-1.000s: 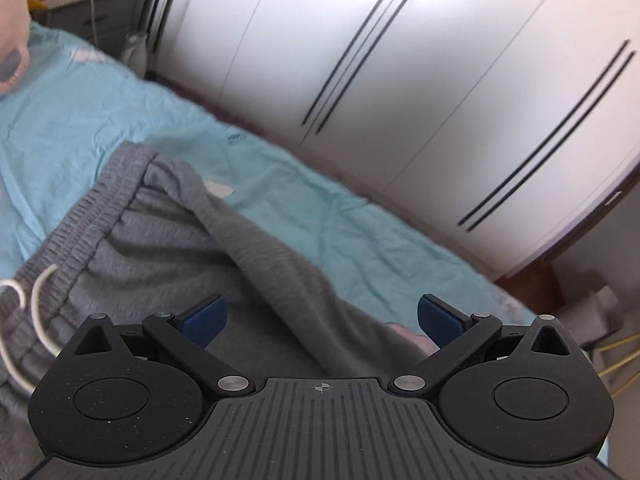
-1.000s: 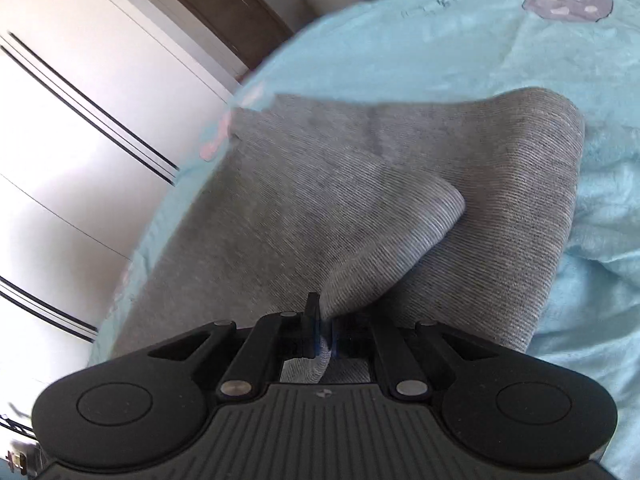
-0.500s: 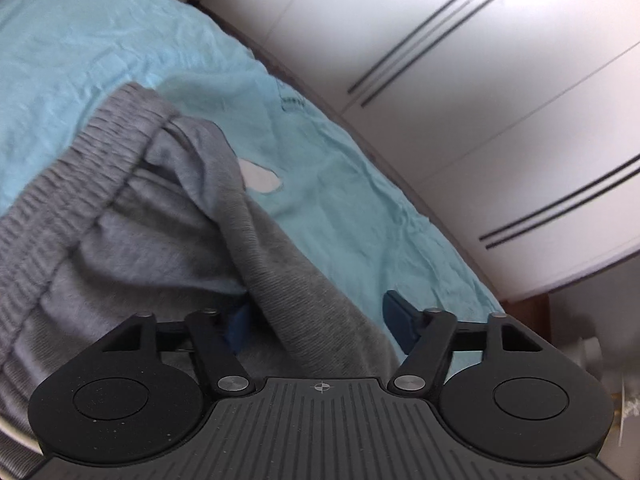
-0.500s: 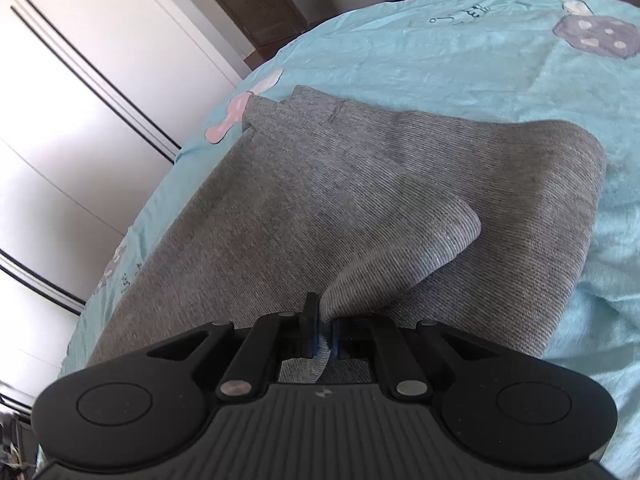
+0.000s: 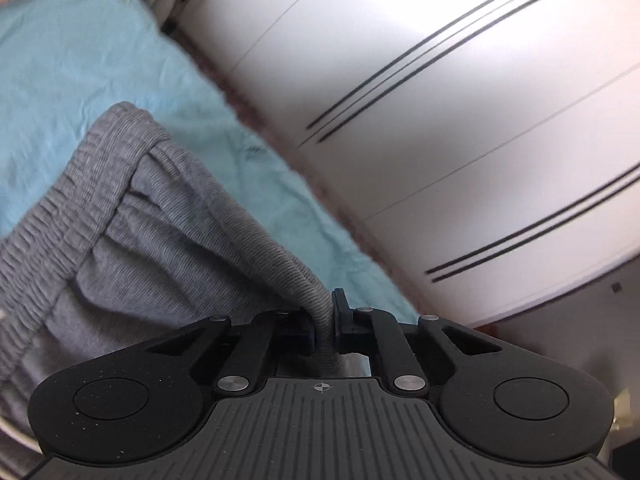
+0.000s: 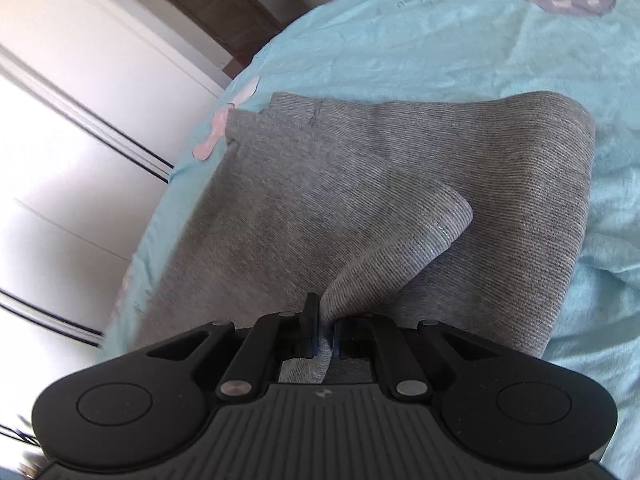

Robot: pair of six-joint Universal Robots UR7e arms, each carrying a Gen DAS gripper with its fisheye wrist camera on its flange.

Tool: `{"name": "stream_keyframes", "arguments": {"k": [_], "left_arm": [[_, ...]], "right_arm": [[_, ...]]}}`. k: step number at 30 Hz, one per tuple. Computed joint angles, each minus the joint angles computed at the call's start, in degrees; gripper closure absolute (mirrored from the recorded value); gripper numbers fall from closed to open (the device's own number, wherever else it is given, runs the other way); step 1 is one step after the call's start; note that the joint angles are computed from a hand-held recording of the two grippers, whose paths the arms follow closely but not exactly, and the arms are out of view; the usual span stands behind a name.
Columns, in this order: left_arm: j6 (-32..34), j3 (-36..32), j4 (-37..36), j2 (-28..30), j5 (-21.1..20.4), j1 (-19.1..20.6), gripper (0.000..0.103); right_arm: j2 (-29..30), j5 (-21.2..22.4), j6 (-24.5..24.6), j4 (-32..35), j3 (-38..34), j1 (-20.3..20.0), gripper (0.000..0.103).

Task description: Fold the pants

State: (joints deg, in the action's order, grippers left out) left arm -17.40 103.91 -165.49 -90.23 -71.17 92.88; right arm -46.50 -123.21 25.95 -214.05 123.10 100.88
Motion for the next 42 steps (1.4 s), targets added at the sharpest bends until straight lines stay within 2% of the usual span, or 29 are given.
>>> {"name": "stream_keyframes", "arguments": {"k": [2, 3, 5, 6, 8, 9, 12, 14, 15, 16, 18, 19, 21, 22, 23, 25, 27, 28, 29, 30, 32, 34, 35, 36, 37, 39, 40, 42], "left_arm": [[1.53, 2.64, -0.53, -3.68, -1.34, -1.2, 0.093], [1.38, 3.67, 0.71, -5.63, -0.05, -2.26, 0.093], [0.13, 6.09, 1.28, -9.24, 0.01, -3.36, 0.093], [-0.73, 7.24, 2.08, -11.05, 1.35, -4.34, 0.093], [-1.34, 8.25, 4.02, -13.19, 2.94, -5.74, 0.093], [-2.08, 7.84, 6.3, -13.37, 5.52, -6.72, 0.093], [-6.03, 6.66, 10.55, -13.6, 10.35, -9.12, 0.094], [-4.92, 8.94, 7.11, -16.64, 11.3, -13.08, 0.095], [-2.16, 9.96, 5.27, -18.1, 11.77, -15.09, 0.094], [0.61, 12.01, 3.43, -20.66, 12.64, -17.7, 0.095], [5.56, 17.16, -1.96, -26.76, 12.92, -22.39, 0.097], [5.91, 19.33, -1.89, -30.22, 15.78, -25.32, 0.097], [2.77, 23.73, 3.37, -37.83, 22.1, -30.01, 0.097], [-0.26, 25.31, 8.7, -40.93, 23.45, -30.68, 0.097], [-2.15, 26.9, 11.89, -42.62, 22.85, -28.96, 0.097], [-5.35, 29.47, 15.12, -43.47, 19.51, -22.44, 0.091], [-6.75, 31.05, 12.37, -40.46, 12.74, -14.28, 0.071], [-7.73, 31.33, 11.34, -38.52, 12.07, -12.31, 0.068], [-8.86, 32.1, 9.95, -37.35, 13.21, -11.86, 0.058], [-7.71, 31.38, 8.11, -35.01, 12.25, -9.9, 0.045], [-7.37, 30.59, 8.35, -32.65, 15.68, -9.8, 0.033], [-8.9, 29.11, 11.68, -30.8, 21.42, -10.29, 0.033], [-10.86, 28.84, 12.95, -31.2, 22.21, -10.07, 0.033], [-12.13, 29.25, 11.82, -31.94, 20.59, -9.12, 0.033], [-12.21, 29.33, 10.07, -31.84, 17.08, -6.97, 0.033], [-12.51, 28.57, 7.69, -29.28, 12.12, -2.91, 0.034], [-12.51, 27.96, 7.94, -28.39, 12.44, -2.47, 0.034], [-12.42, 28.22, 9.63, -28.57, 16.27, -4.95, 0.037]], "right_arm": [[-0.99, 3.23, -0.53, -2.36, 0.97, -0.26, 0.097], [-1.27, 3.72, -1.2, -3.05, 1.23, -0.14, 0.097], [-1.95, 5.46, -1.31, -3.51, 1.75, -0.7, 0.097], [-2.51, 5.01, 0.08, -1.3, 1.55, -0.87, 0.097], [-3.07, 6.75, 2.2, -0.93, 1.74, -1.52, 0.097], [-3.14, 7.38, 2.42, -1.08, 1.45, -1.6, 0.097], [-3.06, 4.18, 3.53, 6.76, -3.53, -0.51, 0.097], [-2.78, 4.47, 4.87, 11.14, -7.42, 0.22, 0.097], [-2.85, 5.95, 5.62, 11.33, -8.85, 0.75, 0.097], [-3.22, 9.26, 5.45, 9.69, -9.91, 1.24, 0.098], [-4.49, 16.33, 2.52, 3.52, -9.8, 1.89, 0.098], [-5.39, 19.54, 0.97, 0.52, -8.89, 1.87, 0.098], [-7.69, 22.96, -0.98, -3.28, -6.11, 1.29, 0.098], [-8.97, 23.97, -1.23, -4.62, -3.94, 0.5, 0.098], [-10.31, 24.02, -1.74, -5.08, -1.33, -0.47, 0.098], [-11.68, 19.3, -4.71, -5.0, 2.97, -1.64, 0.098], [-11.41, 13.62, -3.03, -4.42, 6.19, -3.76, 0.098], [-10.85, 10.93, -0.06, -3.4, 7.42, -5.23, 0.098], [-10.2, 9.53, 2.54, -2.65, 8.22, -6.44, 0.098], [-9.05, 9.85, 3.56, -4.14, 8.99, -7.51, 0.098], [-6.74, 10.12, 3.1, -9.51, 9.54, -7.39, 0.098], [-6.89, 7.35, 2.28, -6.83, 8.32, -5.26, 0.097], [-6.77, 6.19, 2.24, -4.71, 7.14, -4.31, 0.095], [-7.12, 5.46, 2.71, -2.99, 6.6, -3.83, 0.094], [-7.14, 5.52, 3.15, -2.38, 6.37, -3.92, 0.094], [-6.99, 5.68, 3.46, -1.27, 5.53, -4.13, 0.094], [-6.53, 5.74, 2.86, -1.95, 5.42, -4.19, 0.094], [-5.82, 6.94, 1.07, -4.9, 6.69, -5.61, 0.094]]}}
